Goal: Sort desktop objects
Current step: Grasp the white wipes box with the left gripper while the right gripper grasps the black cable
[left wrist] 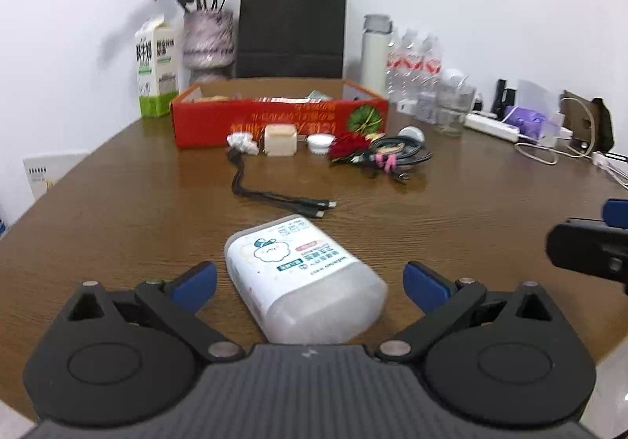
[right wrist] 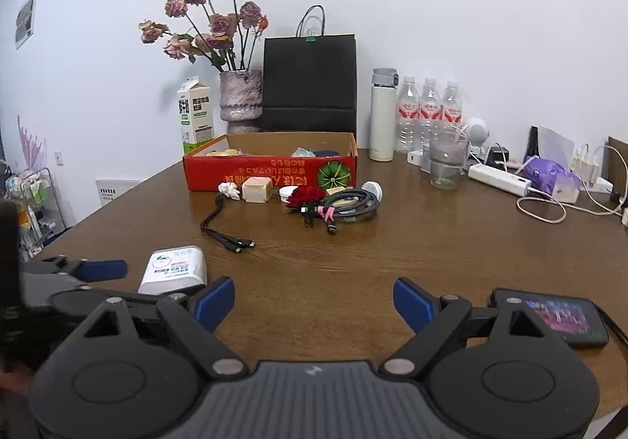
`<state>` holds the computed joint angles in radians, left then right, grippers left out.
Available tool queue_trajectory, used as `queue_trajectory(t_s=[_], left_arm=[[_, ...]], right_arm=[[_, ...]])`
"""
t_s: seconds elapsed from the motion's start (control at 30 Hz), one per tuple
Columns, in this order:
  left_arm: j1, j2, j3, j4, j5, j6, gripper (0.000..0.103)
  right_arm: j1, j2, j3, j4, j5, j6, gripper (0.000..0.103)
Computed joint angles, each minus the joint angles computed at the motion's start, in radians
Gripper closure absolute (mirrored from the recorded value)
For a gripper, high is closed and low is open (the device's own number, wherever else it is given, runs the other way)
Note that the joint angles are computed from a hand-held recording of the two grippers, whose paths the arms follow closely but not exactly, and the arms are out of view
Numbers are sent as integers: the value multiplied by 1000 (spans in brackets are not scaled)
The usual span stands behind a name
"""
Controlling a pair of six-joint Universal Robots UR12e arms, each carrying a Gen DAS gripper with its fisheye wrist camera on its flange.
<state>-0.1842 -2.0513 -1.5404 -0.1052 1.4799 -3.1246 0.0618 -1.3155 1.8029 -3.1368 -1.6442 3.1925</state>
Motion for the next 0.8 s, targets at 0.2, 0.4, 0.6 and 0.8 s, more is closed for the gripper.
queue_trajectory(t_s=[0.2, 0.4, 0.6, 0.8], left_arm=[[35, -2, -7, 8, -51, 22, 3], [76, -13, 6, 0, -67, -6, 9], [112, -41, 77, -112, -180, -90, 34], [123, -52, 107, -129, -131, -112, 35]], right_arm=[[1, 50, -65, 49, 24, -35, 16], [7, 149, -200, 135, 100, -83, 18], [21, 262, -368, 264, 156, -162, 39], [33, 334, -478, 336, 221, -226, 44]])
